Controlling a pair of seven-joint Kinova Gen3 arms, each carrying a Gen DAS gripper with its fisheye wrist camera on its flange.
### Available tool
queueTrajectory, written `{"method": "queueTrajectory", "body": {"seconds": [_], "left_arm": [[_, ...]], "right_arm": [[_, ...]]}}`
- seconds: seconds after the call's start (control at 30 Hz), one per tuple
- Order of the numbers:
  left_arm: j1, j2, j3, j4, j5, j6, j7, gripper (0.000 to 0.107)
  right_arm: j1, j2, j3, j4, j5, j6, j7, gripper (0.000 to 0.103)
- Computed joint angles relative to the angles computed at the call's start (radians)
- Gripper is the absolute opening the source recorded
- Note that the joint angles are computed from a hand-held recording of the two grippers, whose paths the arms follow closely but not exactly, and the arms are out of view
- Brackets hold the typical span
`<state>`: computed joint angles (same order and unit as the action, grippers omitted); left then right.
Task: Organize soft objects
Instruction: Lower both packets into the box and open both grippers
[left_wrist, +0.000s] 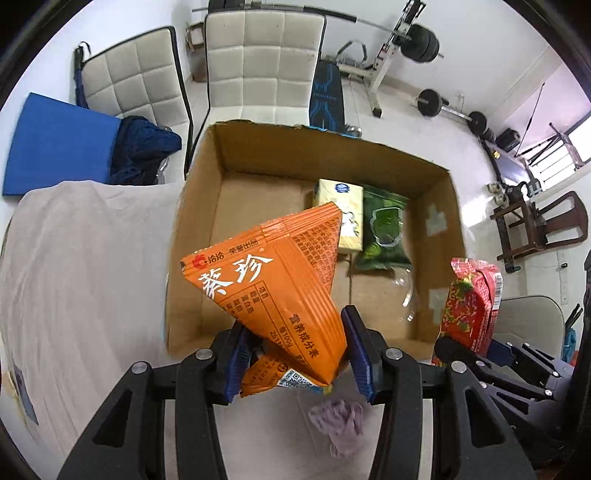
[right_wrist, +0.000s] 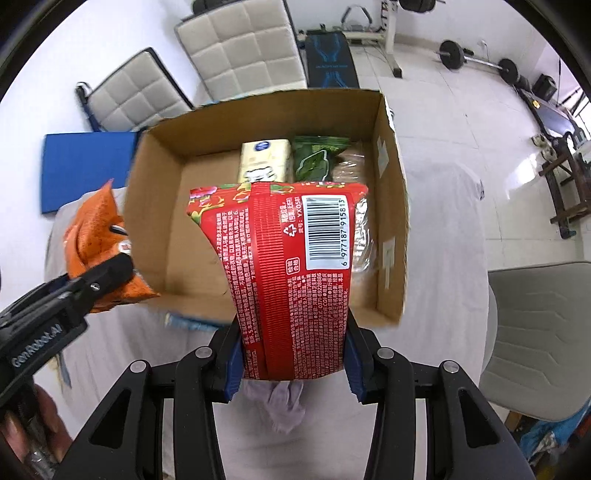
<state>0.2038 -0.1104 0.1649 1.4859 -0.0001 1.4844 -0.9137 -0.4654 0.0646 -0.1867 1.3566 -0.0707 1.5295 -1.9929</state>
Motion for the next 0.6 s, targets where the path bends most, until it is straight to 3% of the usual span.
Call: {"method": "queueTrajectory", "body": {"seconds": [0.3, 0.6], "left_arm": [[-0.082, 0.189, -0.089, 0.016, 0.084, -0.083, -0.178, 0.045], [-0.112, 0.342, -0.103, -0.065, 0.091, -0.063, -0.267, 0.048]], "right_arm": [[-0.004, 0.163, 0.029, 0.021, 0.025, -0.038, -0.013, 0.047], [-0.044, 0.296, 0.040, -0.024, 0.056, -0.028, -0.017, 0.048]]}}
